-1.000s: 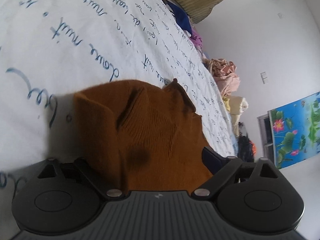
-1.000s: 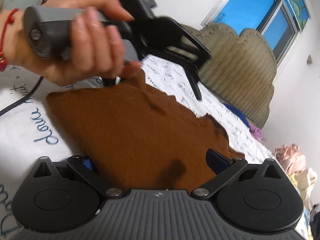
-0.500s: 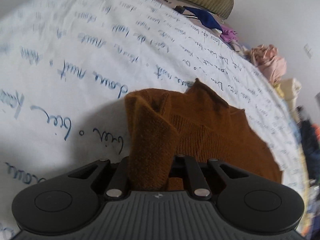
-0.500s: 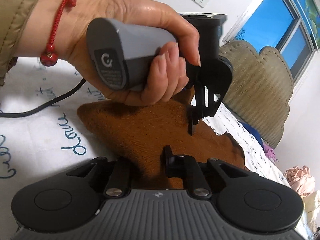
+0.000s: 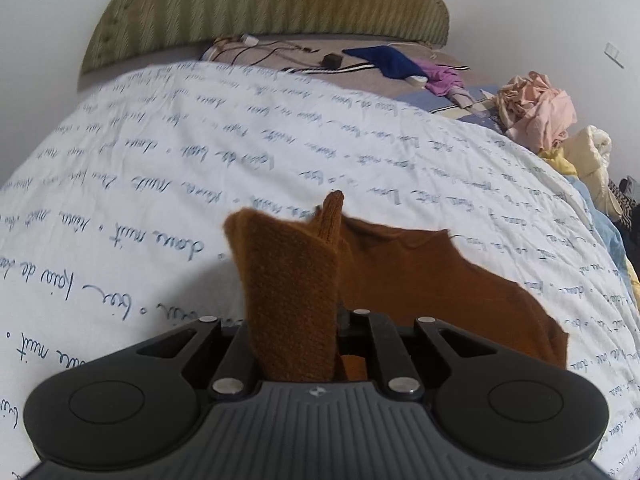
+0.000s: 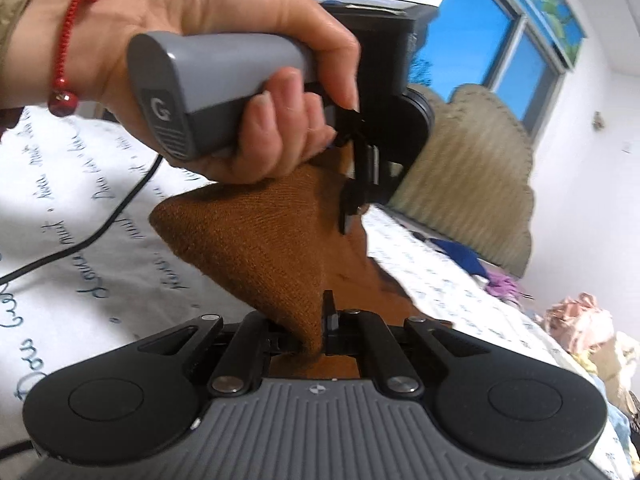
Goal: Fold small clothes
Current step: 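Lift the folded sweater edge with both grippers and fold it over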
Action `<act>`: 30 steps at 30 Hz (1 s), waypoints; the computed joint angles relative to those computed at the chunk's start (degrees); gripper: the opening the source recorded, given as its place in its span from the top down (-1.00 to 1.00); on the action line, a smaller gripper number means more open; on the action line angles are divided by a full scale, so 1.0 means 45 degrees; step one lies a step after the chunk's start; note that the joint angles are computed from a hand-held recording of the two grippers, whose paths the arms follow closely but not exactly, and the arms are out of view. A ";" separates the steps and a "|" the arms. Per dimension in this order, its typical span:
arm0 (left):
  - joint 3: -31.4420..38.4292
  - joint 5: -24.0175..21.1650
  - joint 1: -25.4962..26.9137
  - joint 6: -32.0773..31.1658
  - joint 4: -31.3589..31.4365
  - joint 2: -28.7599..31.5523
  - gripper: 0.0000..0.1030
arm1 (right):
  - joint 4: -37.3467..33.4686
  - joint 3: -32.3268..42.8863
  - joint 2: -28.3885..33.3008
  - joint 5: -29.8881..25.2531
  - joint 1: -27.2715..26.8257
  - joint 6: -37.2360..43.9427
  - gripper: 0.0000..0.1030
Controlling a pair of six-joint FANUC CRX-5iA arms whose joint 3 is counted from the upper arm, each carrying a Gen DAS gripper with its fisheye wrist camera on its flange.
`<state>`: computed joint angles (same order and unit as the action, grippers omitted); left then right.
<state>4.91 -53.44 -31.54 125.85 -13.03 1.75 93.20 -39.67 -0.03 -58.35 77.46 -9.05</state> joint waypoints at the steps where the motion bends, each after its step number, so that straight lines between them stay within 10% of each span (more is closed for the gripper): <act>1: 0.0208 -0.0112 -0.0174 0.0089 -0.0127 0.0076 0.79 | -0.0024 -0.0156 -0.0175 -0.0139 0.0032 -0.0079 0.86; 30: 0.7280 -0.3299 -0.3830 0.0115 -0.2291 0.5383 0.79 | -0.2224 -0.3633 -0.4737 -0.0036 -0.0193 -0.4142 0.86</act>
